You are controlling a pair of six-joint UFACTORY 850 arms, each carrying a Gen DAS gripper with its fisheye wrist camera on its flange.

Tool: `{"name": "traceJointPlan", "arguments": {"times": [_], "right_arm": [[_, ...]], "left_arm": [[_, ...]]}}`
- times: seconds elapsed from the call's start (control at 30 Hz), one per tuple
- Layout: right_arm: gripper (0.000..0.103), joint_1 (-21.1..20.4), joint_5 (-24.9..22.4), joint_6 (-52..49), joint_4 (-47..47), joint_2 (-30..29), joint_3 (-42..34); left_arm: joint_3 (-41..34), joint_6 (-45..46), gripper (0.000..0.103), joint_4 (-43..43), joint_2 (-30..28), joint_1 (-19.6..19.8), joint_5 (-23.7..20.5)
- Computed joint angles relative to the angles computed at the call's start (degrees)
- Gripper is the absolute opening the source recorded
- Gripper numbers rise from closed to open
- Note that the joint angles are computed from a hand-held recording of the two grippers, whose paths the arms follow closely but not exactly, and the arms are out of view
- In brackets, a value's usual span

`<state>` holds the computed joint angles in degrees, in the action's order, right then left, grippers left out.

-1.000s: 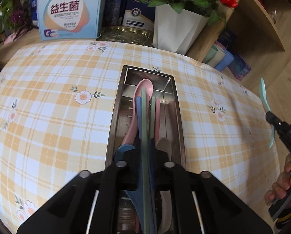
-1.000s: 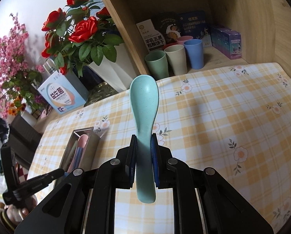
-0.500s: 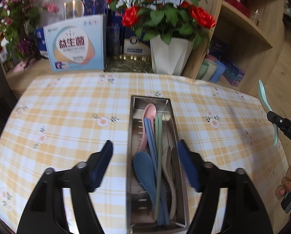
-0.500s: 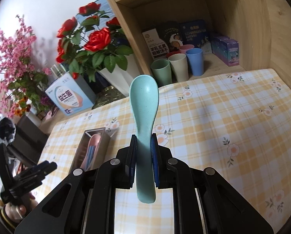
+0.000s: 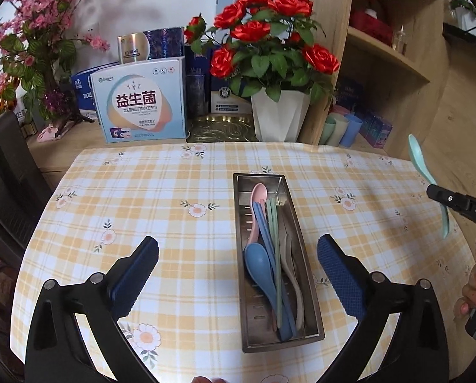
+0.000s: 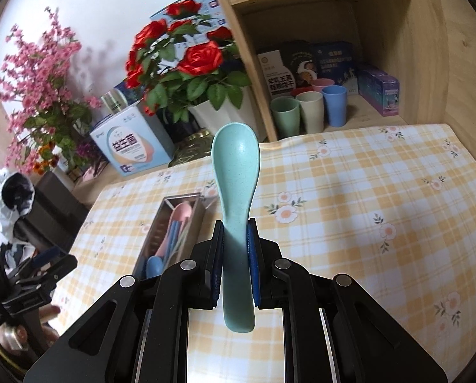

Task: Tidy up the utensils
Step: 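Lower the green spoon into the steel rack and open the right tool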

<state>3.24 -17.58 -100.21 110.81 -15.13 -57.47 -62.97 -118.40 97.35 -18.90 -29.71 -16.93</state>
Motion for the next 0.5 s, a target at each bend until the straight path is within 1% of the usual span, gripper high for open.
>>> {"name": "traceJointPlan", "arguments": {"times": [0.07, 0.23, 0.4, 0.5], "right_arm": [[0.014, 0.8, 0.3, 2.1, -1.9, 0.0, -0.1], [0.014, 3.3, 1.6, 12.2, -11.1, -1.2, -1.3], [0.014, 6.1, 3.0, 25.8, -23.8, -4.3, -4.4], [0.014, 8.0, 4.2, 37.0, -33.9, -7.0, -7.4]], "left_arm": [[1.6, -3.3, 0.097, 2.9, 1.3, 0.3, -0.4], [5.3, -9.6, 0.097, 8.9, 4.1, 1.5, -0.5], [7.7, -13.8, 0.097, 12.7, 5.8, 2.8, -0.7], [9.0, -18.7, 0.097, 17.1, 6.7, 3.8, -0.4]]}}
